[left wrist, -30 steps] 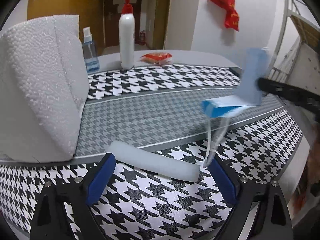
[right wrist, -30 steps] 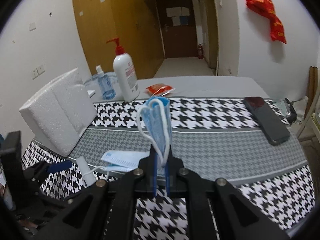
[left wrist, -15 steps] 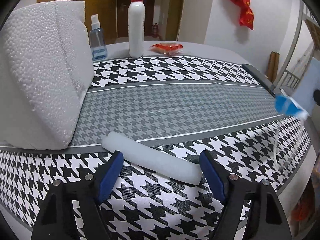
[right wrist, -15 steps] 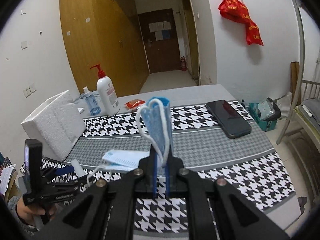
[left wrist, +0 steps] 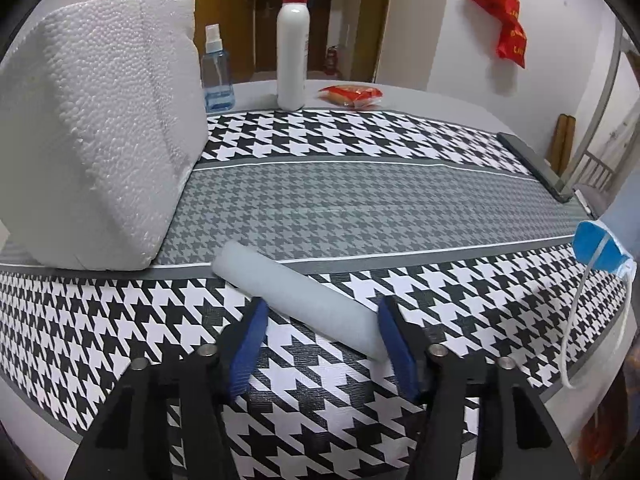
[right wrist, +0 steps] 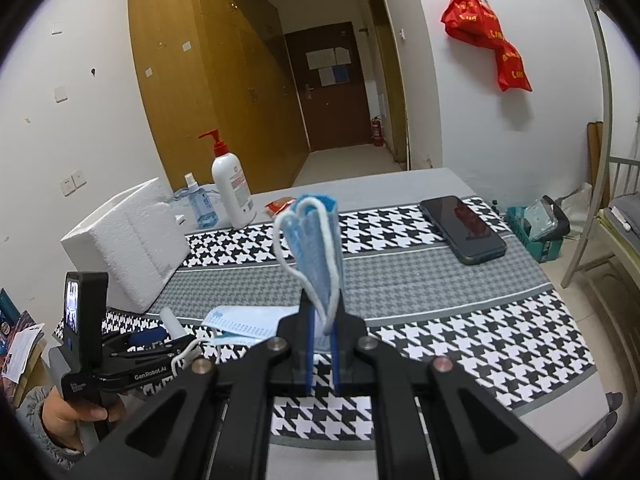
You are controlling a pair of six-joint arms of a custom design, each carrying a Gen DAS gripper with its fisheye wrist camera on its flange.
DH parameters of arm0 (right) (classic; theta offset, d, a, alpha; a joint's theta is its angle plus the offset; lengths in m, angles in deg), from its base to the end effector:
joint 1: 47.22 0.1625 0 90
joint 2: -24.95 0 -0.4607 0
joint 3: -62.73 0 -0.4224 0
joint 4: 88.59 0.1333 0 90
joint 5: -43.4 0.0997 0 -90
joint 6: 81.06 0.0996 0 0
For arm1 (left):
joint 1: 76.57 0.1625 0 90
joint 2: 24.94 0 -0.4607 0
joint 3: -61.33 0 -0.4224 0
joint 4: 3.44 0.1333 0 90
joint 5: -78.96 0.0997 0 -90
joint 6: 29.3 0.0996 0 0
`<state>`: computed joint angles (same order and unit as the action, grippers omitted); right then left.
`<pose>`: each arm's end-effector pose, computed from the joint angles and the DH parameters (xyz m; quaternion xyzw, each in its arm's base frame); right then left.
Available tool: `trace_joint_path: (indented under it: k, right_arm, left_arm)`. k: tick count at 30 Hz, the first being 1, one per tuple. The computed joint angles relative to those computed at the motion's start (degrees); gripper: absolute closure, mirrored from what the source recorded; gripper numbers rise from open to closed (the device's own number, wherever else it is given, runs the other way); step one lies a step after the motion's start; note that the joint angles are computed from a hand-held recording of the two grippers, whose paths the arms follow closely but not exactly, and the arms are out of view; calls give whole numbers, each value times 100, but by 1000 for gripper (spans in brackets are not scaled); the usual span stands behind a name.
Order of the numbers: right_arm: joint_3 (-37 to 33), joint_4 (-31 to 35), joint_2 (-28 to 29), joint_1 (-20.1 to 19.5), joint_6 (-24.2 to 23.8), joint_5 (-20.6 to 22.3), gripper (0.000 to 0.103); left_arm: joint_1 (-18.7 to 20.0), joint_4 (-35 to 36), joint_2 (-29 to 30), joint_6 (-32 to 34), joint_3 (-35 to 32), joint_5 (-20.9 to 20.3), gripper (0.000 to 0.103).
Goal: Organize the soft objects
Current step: 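Lift the face mask with the right tool while the left tool grasps the white tube, then carry the face mask and white tube toward the white foam box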
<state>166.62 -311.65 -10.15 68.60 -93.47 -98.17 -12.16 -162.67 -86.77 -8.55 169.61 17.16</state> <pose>0.3236 -0.5419 0.0966 0.0311 -0.7962 0.5187 0.3099 -0.1114 -0.6501 0.2202 0.3299 0.8930 -0.2014 0.2305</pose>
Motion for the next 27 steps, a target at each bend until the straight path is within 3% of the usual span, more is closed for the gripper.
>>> trace_joint_path:
  k: [6, 7, 8, 11, 27]
  right_arm:
    - [82, -96, -25, 39, -16, 21, 94]
    - [95, -103, -28, 47, -15, 21, 94]
    - [112, -110, -33, 53, -15, 25, 94]
    - [140, -151, -31, 74, -16, 22, 94]
    - [60, -192, 75, 187, -71, 86, 94]
  left_arm:
    - [62, 239, 19, -335, -185, -177, 69]
    - [67, 167, 24, -305, -179, -185, 81]
    - [67, 33, 34, -190, -153, -113, 86]
    - [122, 52, 14, -41, -181, -252, 92]
    - [134, -46, -716, 1016, 340, -1344, 93]
